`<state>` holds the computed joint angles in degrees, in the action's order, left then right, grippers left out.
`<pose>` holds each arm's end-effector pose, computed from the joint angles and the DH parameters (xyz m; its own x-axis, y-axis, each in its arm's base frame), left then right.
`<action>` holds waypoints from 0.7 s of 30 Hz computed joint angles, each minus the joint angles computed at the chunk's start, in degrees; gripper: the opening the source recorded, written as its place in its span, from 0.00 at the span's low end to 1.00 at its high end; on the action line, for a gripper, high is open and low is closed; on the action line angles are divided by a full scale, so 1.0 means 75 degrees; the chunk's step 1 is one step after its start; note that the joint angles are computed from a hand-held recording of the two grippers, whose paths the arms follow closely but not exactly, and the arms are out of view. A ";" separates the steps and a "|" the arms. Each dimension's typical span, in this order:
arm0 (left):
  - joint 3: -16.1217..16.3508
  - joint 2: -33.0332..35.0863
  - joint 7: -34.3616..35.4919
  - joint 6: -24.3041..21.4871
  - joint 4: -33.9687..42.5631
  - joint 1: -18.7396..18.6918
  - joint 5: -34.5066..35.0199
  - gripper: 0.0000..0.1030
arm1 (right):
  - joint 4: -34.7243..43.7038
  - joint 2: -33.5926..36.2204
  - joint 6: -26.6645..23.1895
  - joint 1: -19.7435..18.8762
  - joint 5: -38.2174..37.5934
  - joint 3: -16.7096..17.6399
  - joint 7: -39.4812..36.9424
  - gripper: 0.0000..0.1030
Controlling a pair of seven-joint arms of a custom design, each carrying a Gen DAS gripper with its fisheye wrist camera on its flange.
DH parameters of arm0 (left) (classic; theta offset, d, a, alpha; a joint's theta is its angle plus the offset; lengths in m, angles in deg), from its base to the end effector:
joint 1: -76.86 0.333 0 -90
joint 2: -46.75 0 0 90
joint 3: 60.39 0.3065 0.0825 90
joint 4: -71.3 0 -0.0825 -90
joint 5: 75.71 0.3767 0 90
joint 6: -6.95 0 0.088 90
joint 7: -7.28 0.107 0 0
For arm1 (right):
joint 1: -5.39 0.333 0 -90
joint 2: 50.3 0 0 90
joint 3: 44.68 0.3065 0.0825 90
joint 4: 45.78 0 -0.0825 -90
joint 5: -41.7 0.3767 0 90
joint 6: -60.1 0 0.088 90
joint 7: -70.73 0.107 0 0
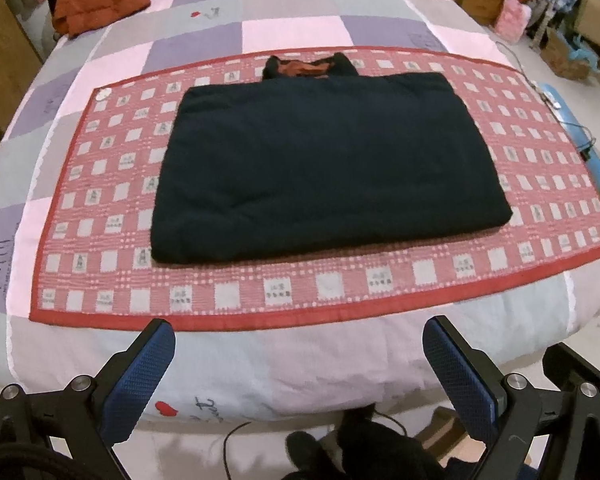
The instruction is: Fold large clothes
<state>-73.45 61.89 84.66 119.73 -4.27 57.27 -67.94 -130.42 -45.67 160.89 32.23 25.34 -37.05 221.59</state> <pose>0.5699 -0.3284 0.6229 -0.3519 -0.9360 0.0085 -0.8638 0.3212 -0.3882 0.5024 0.3104 0.6356 -0.4172 -0.9081 -0.0368 -0.8523 0.4049 -0.3312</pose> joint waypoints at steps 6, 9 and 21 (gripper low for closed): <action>-0.0053 0.0241 0.0058 -0.0126 0.0306 -0.0120 -0.0065 0.99 | -0.0115 -0.0108 -0.0049 -0.0070 0.0056 -0.0022 -0.0021 0.99; -0.0056 0.0406 0.0056 -0.0222 0.0534 -0.0179 -0.0105 0.99 | -0.0183 -0.0168 -0.0068 -0.0099 0.0003 -0.0022 -0.0042 0.99; -0.0005 0.0822 0.0159 -0.0444 0.1166 -0.0339 -0.0122 0.99 | -0.0460 -0.0397 -0.0007 -0.0290 0.0085 -0.0026 -0.0150 0.99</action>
